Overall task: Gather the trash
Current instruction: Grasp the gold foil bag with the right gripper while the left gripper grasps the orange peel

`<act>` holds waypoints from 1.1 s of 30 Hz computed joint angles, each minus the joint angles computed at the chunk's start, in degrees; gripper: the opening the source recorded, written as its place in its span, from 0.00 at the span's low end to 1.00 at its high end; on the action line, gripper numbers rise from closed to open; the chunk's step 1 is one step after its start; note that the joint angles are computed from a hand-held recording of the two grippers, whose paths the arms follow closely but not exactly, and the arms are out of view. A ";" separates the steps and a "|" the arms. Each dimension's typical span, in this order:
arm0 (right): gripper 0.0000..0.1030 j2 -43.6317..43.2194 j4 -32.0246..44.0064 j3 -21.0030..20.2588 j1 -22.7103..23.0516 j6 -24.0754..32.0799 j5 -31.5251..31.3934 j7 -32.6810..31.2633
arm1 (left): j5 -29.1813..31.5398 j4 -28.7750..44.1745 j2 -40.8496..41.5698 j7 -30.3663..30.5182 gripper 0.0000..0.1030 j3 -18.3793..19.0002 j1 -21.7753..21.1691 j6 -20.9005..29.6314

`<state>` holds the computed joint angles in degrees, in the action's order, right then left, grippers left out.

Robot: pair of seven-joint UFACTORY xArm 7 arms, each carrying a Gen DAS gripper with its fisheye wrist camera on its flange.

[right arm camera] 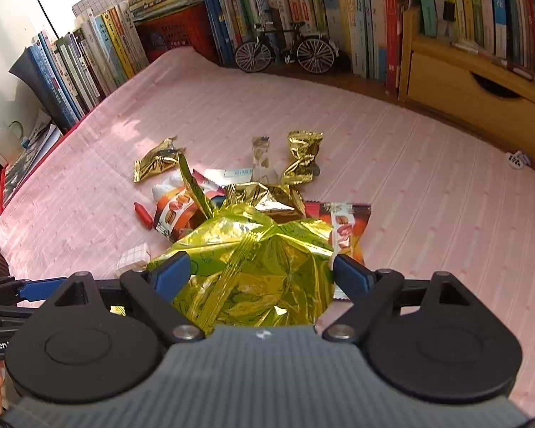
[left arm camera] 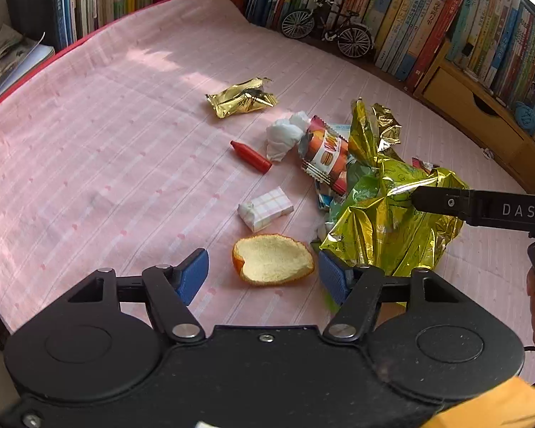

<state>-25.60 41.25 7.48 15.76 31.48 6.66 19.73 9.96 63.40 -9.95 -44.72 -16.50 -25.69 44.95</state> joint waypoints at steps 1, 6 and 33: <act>0.94 0.50 -0.13 -0.38 0.51 -0.15 0.91 -0.19 | -0.36 -0.12 0.18 -0.52 0.63 0.03 0.02 -0.01; 0.95 2.24 -1.15 -2.08 3.17 -2.43 6.15 -2.47 | -0.85 1.33 3.15 -1.59 0.65 0.14 -0.32 0.84; 0.56 -8.19 -6.96 -1.61 -3.10 -6.50 2.62 3.86 | 1.98 3.59 4.45 -5.13 0.08 0.47 -1.84 -2.95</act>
